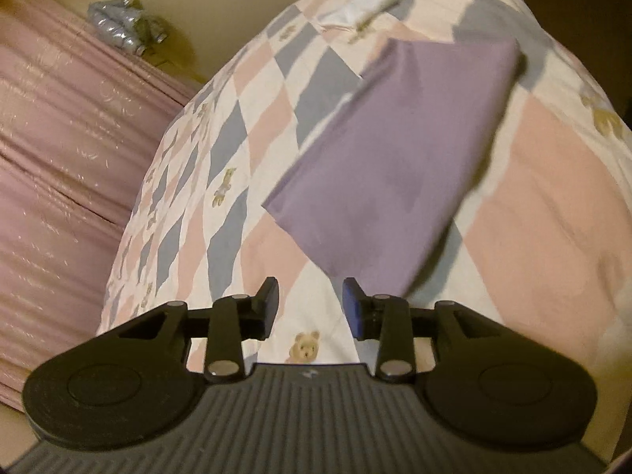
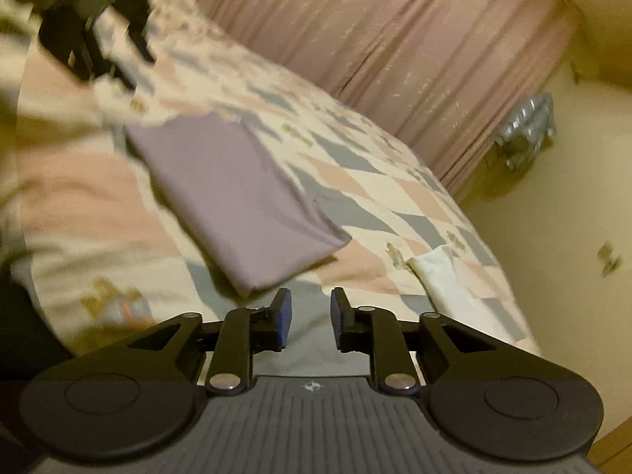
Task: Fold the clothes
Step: 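Move both open grippers back from the folded shirt, then grasp the folded shirt edge with the left gripper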
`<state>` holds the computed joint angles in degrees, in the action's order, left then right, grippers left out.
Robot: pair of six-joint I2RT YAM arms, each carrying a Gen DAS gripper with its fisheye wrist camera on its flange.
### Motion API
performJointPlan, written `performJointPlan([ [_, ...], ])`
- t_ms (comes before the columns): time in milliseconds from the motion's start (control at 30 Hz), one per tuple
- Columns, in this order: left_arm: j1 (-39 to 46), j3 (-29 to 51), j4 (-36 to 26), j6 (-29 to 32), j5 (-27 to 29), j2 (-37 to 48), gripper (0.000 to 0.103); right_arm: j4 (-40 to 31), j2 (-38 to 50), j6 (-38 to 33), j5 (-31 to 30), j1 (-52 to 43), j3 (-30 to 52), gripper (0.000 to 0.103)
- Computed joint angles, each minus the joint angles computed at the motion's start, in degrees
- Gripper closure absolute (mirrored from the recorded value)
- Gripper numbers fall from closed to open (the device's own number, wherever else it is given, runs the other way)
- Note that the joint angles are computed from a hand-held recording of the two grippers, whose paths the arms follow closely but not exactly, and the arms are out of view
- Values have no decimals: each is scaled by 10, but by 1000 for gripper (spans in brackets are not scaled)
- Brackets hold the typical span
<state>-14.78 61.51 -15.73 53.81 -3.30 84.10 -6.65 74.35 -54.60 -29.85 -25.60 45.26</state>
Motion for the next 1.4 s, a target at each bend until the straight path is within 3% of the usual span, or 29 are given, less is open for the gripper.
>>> performJointPlan([
  [233, 19, 174, -28, -72, 69, 165, 70, -86, 22, 62, -8, 0, 74, 76],
  [400, 49, 347, -85, -96, 140, 306, 70, -84, 83, 100, 6, 13, 121, 76],
  [500, 70, 485, -161, -116, 179, 400, 71, -72, 133, 141, 19, 28, 156, 76],
  [667, 108, 773, -360, -192, 271, 575, 73, -78, 208, 189, 24, 43, 223, 72],
  [767, 126, 906, -447, -225, 328, 649, 89, -88, 248, 208, 19, 42, 263, 69],
  [800, 129, 900, -444, -233, 339, 647, 89, -94, 262, 218, 15, 41, 278, 69],
  [933, 132, 754, -363, -229, 347, 572, 89, -113, 302, 255, 4, 34, 321, 69],
  [1033, 133, 729, -346, -228, 355, 559, 91, -121, 323, 278, -12, 30, 341, 68],
  [1067, 134, 718, -336, -230, 356, 554, 101, -126, 331, 288, -19, 29, 349, 68],
  [1100, 134, 699, -320, -231, 354, 545, 103, -129, 339, 297, -24, 29, 357, 68],
  [1267, 134, 570, -215, -226, 355, 476, 103, -132, 368, 330, -43, 38, 389, 68],
  [1400, 142, 526, -171, -234, 373, 452, 103, -138, 393, 352, -57, 48, 420, 68],
])
